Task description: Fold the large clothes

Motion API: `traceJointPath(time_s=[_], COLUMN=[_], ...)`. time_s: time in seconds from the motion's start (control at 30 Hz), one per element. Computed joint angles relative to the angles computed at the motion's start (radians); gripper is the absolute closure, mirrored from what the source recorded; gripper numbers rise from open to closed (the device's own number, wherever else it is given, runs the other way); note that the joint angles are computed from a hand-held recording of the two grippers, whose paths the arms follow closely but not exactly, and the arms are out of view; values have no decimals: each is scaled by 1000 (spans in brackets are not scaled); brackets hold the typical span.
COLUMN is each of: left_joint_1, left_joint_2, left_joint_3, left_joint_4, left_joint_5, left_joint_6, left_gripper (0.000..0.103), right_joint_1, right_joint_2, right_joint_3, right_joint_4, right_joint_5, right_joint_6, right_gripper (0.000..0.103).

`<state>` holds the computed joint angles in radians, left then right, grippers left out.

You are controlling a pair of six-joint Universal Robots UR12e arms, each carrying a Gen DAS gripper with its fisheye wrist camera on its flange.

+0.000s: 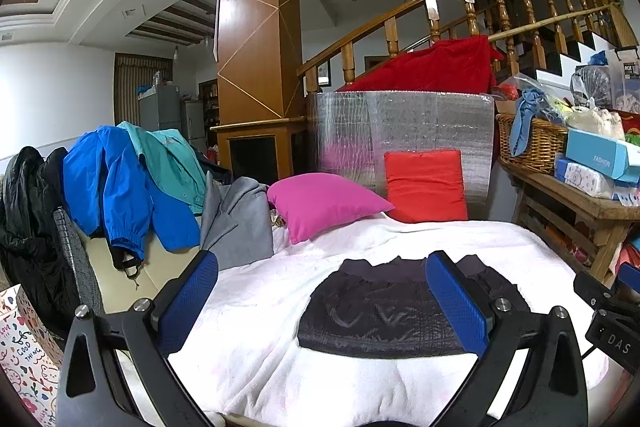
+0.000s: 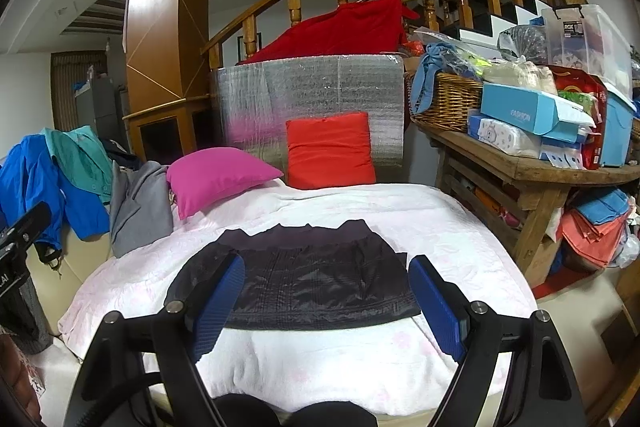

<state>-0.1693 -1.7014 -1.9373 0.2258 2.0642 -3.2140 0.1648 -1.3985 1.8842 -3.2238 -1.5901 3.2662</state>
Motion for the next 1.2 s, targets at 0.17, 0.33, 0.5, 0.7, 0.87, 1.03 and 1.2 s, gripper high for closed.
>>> traceJointPath(time_s=[0.17,0.33,0.5,0.7,0.87,1.03,1.2], left_joint_1=[6,14,19,31,39,47,83], left_joint_2=[-8,-19,-34,-52,-72,-98,-128], left_joint_3=[10,25,44,68,91,117,144], left_joint_4=[-27,-51,-73,-96,-117,-143,-198], left_joint_5=[-7,-17,-24,-46,-57,-66,-123], left_joint_6=[-3,-6,-6,-10,-9,-10,-49], left_gripper=[0,0,0,0,0,0,0], right_joint_1=[1,4,2,3,2,-2,-24], right_joint_2=[14,33,51,76,102,133,179], right_joint_3=[-16,-39,-64,-96,-130,-164,-205], right_joint_4=[18,37,61,87,112,141,167], right_joint_5=[7,5,4,-3,-7,-9,-39], right_joint_6=[-1,-4,2,-1,7,12,28], right_gripper=[17,17,17,17,17,17,17])
